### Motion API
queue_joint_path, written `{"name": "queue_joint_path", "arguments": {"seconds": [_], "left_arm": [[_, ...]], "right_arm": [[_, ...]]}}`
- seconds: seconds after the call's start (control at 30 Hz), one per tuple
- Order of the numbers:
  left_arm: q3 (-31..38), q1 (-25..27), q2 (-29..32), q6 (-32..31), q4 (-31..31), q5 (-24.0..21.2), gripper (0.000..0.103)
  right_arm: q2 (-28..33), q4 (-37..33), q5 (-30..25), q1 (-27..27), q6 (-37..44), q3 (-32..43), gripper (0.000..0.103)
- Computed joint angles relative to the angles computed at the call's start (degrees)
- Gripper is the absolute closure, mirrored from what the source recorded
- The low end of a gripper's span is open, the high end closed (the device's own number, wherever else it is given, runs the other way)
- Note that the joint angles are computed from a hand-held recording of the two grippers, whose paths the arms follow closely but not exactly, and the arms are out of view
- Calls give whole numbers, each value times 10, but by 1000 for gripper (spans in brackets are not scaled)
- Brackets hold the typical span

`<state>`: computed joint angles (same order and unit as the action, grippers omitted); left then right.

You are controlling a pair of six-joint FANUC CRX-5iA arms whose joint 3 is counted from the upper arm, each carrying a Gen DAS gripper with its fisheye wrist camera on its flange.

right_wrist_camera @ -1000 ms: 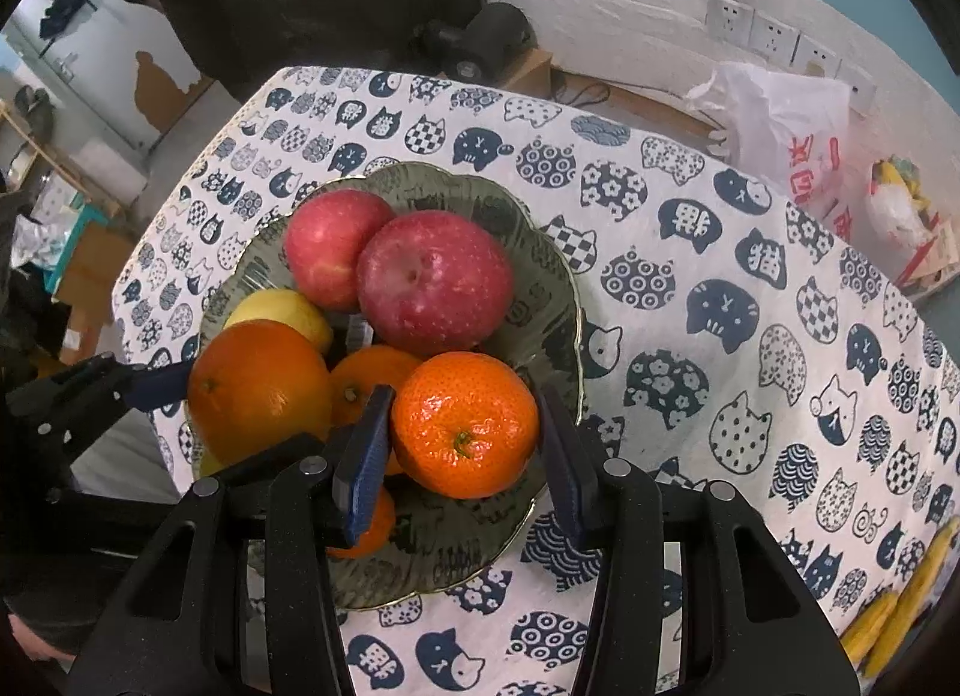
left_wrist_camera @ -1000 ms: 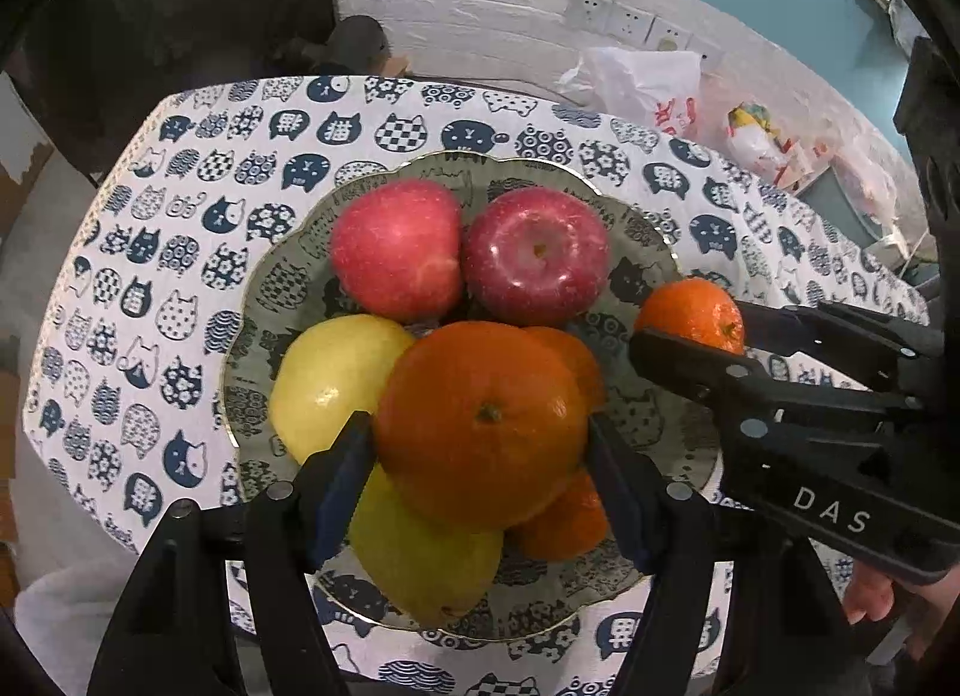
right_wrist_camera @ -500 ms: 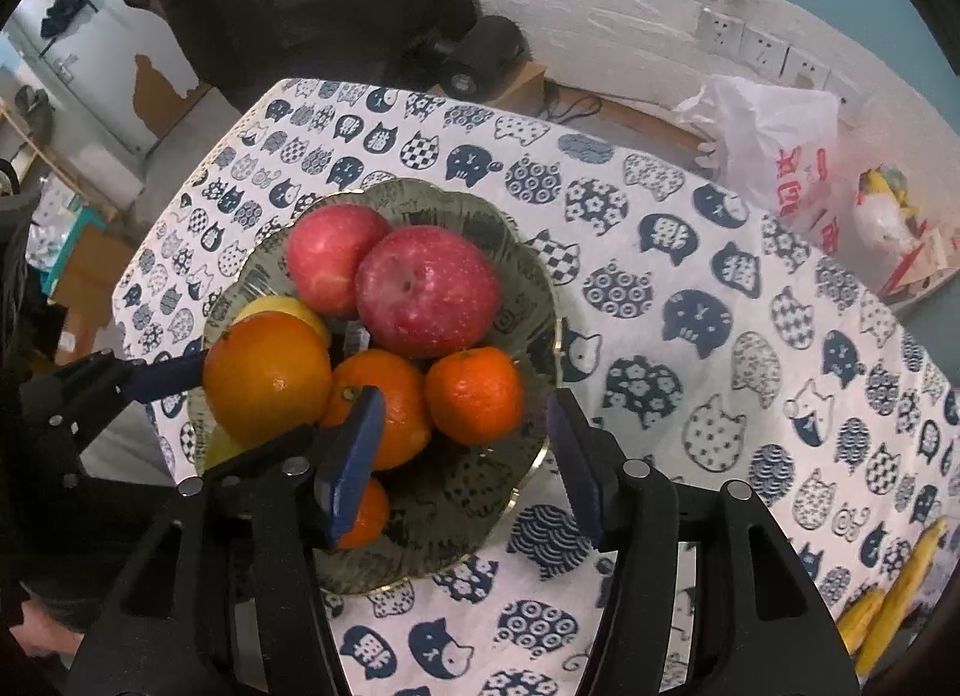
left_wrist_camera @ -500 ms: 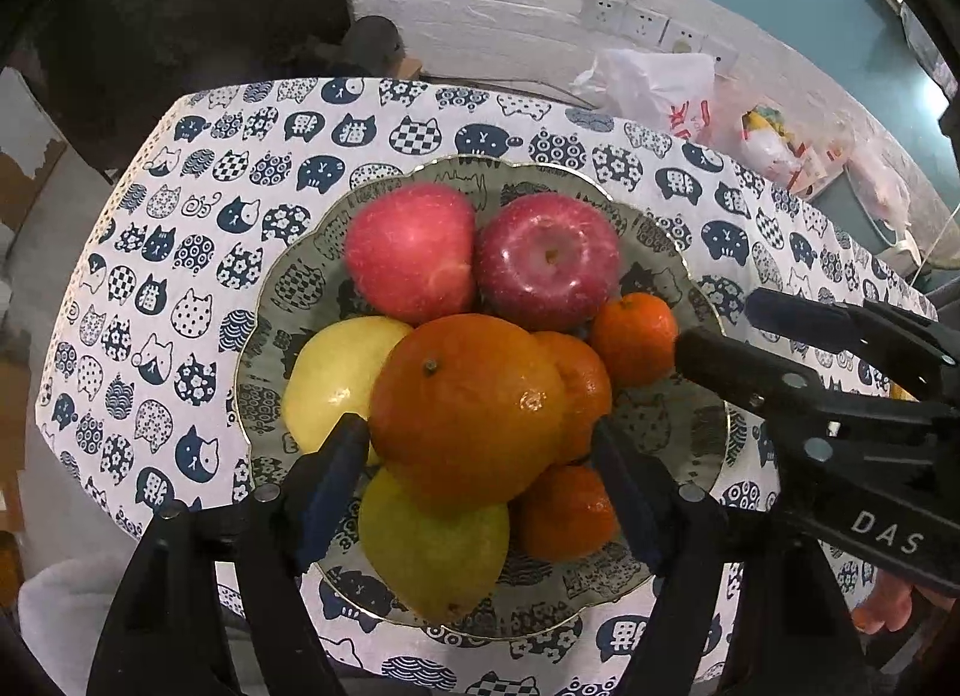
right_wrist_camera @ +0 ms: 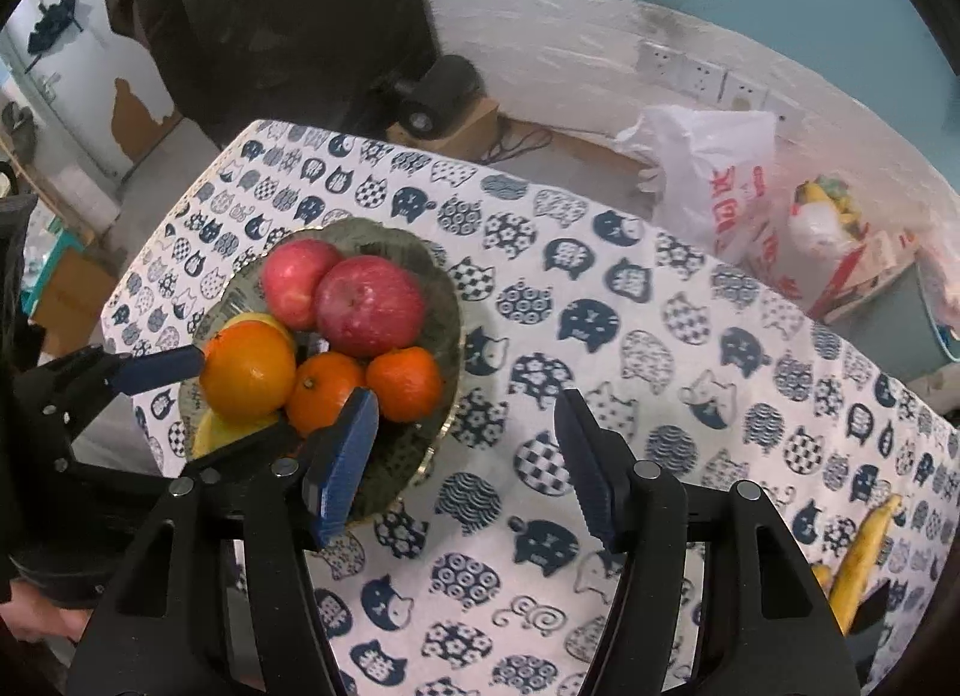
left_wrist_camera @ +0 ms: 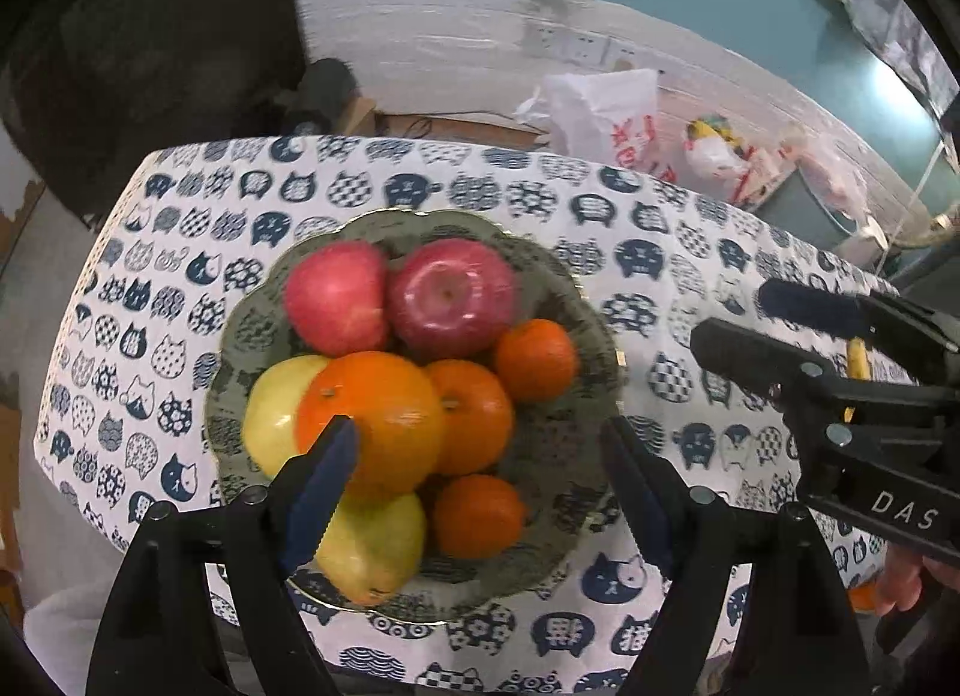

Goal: Organize fruits
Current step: 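Open both tools over the plate and withdraw them, then move both open tools toward the two yellow bananas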

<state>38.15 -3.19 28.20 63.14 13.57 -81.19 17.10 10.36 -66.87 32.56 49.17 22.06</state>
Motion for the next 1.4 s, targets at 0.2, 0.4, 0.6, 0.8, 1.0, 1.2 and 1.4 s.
{"name": "queue_joint_path", "arguments": {"seconds": [0.2,0.4,0.6,0.8,1.0,1.2,1.4], "left_arm": [[-16,-19,-15,-20,-4,10,20],[-20,-40,-21,-25,-8,9,20],[-23,-68,-23,-29,-20,2,20],[-18,-91,-17,-21,-21,-20,20],[-15,-122,-15,-16,-28,-29,20],[-9,-159,-8,-7,-38,-41,20],[4,-198,7,7,-49,-59,20]], "right_arm": [[-34,31,0,5,-21,-39,37],[-75,52,-1,6,-44,-87,36],[-118,74,-13,5,-64,-140,36],[-165,82,-24,-1,-89,-195,36],[-214,81,-33,-13,-114,-248,35],[-250,83,-61,-29,-124,-284,33],[-283,60,-82,-64,-137,-318,31]]}}
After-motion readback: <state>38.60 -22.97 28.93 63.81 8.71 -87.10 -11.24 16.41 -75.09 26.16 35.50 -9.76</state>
